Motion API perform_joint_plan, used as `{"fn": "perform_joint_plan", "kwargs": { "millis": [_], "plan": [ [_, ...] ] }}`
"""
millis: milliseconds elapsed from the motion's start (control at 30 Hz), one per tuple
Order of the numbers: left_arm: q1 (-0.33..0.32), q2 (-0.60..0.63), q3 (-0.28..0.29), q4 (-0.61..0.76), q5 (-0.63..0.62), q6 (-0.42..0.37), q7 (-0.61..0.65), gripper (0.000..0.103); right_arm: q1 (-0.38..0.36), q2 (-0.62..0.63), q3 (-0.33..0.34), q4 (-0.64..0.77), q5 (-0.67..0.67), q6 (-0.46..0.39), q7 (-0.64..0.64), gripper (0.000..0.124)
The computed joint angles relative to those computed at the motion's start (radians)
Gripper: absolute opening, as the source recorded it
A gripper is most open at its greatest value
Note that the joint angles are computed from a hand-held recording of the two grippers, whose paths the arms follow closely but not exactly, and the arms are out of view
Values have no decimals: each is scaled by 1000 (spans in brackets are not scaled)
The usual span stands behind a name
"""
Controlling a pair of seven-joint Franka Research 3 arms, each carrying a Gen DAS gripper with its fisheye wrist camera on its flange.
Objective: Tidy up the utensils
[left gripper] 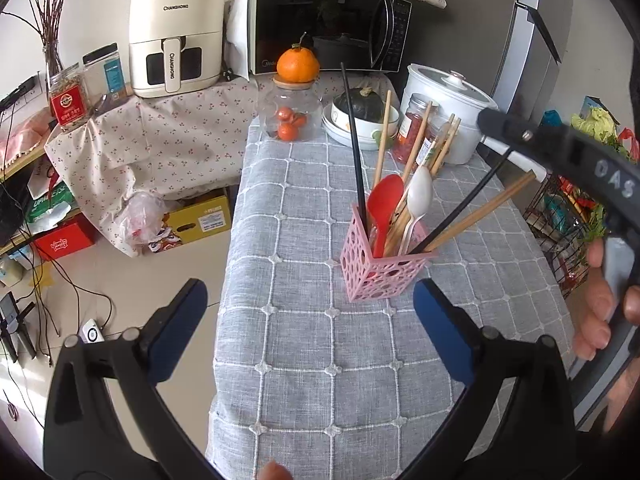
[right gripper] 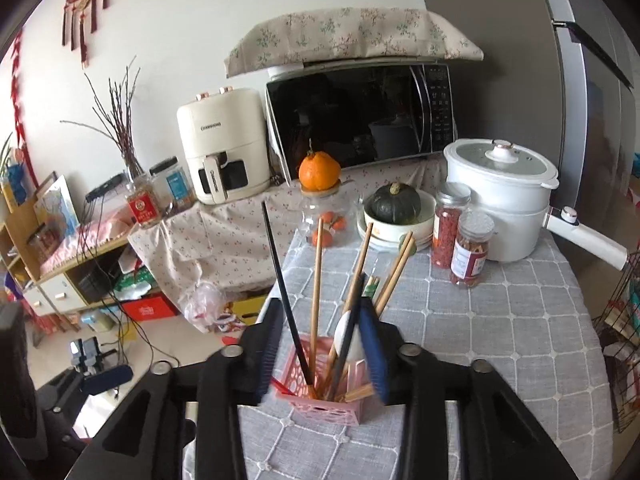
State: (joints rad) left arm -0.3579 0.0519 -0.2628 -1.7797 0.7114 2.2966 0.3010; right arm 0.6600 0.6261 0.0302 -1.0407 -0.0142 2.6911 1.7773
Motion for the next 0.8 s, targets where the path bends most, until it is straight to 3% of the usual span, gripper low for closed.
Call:
{"fn": "perform_joint_plan", "kwargs": {
  "millis": [133, 167, 300, 400, 500, 600, 800],
  "plan": [
    [-14, 2, -8, 16, 18, -35, -22, 102, 6, -138, -30, -202, -21, 177, 47, 72],
    [-17, 2, -10, 18, 21, -41, -27, 102, 16, -173, -50, -251, -37, 216, 72, 80],
    [-33, 0, -20, 33, 12, -74, -35, 102, 100, -304, -189, -429, -186, 313, 264, 103],
    [-52, -3, -31, 44, 39, -97, -50, 102, 106, -376, -211, -499, -276, 283, 348, 103],
    [-84, 13, -45, 82, 102, -168, -68, 102, 128, -441, -243, -555, -423, 204, 450, 103],
    [-113, 33, -50, 115, 147, -221, -84, 102, 109, -494, -217, -606, -479, 102, 466, 103],
    [-149, 62, -45, 150, 171, -250, -105, 102, 53, -566, -166, -715, -587, 42, 571, 103]
  ]
}}
